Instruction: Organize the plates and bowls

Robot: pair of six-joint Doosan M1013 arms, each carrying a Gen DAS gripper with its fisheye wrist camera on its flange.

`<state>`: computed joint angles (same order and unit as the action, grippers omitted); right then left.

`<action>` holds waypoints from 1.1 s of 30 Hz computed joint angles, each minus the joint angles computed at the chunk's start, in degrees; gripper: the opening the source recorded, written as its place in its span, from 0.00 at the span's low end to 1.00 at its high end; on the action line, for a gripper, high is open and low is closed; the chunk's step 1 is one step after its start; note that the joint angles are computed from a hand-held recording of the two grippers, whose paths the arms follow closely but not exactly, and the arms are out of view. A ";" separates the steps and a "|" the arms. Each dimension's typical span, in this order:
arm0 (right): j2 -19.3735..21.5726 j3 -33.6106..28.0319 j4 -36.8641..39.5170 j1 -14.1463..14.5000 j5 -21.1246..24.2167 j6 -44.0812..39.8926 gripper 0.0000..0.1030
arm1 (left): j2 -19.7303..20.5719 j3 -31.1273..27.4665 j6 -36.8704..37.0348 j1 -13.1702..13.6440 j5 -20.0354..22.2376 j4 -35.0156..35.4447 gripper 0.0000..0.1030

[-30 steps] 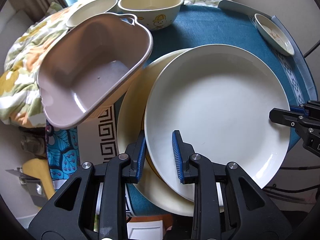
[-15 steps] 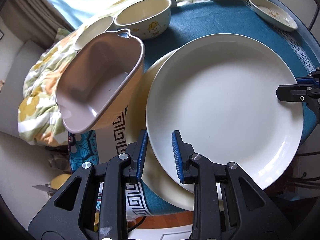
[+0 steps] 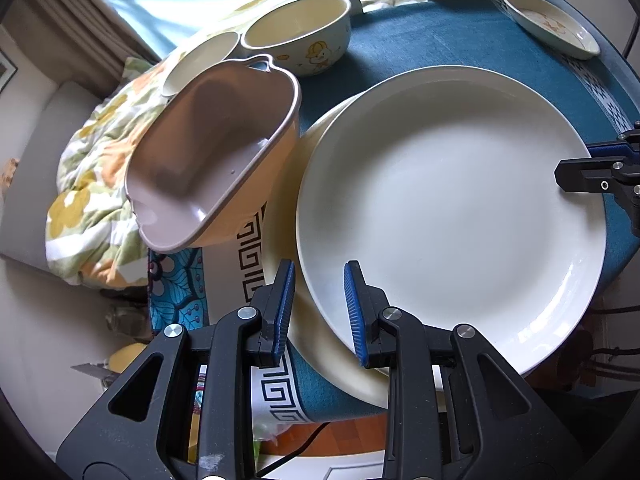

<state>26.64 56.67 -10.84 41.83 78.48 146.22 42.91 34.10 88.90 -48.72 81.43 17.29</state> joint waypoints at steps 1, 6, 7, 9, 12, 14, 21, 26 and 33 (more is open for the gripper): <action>0.21 -0.35 -0.16 0.03 0.51 -0.32 0.13 | -0.16 0.26 -0.18 0.02 -0.24 0.02 0.22; 0.82 -1.30 -0.94 0.11 1.85 -1.18 0.14 | -0.40 0.58 -0.71 0.00 -0.49 0.12 0.22; 0.77 -1.23 -0.89 0.09 1.75 -1.15 0.14 | -0.37 0.53 -0.86 -0.01 -0.45 0.09 0.22; 0.71 -1.14 -0.93 0.12 1.65 -1.11 0.14 | -0.41 0.56 -0.88 -0.03 -0.47 0.29 0.22; 0.76 -1.22 -0.99 0.16 1.89 -1.24 0.14 | -0.40 0.57 -1.24 -0.15 -0.43 1.37 0.22; 0.82 -1.34 -1.17 0.28 2.05 -1.22 0.14 | -0.38 0.46 -1.35 0.02 -0.38 0.99 0.22; 0.20 -0.44 -0.71 0.19 0.69 -0.17 0.14 | -0.30 -0.05 -1.45 0.19 0.05 0.30 0.22; -1.49 0.17 -3.26 0.51 -1.83 2.71 0.14 | -0.12 -3.67 -1.80 0.30 0.02 -0.83 0.22; -6.76 2.97 -13.68 2.50 -2.96 12.19 0.29 | 2.70 -16.45 0.09 0.39 -2.85 -7.76 0.23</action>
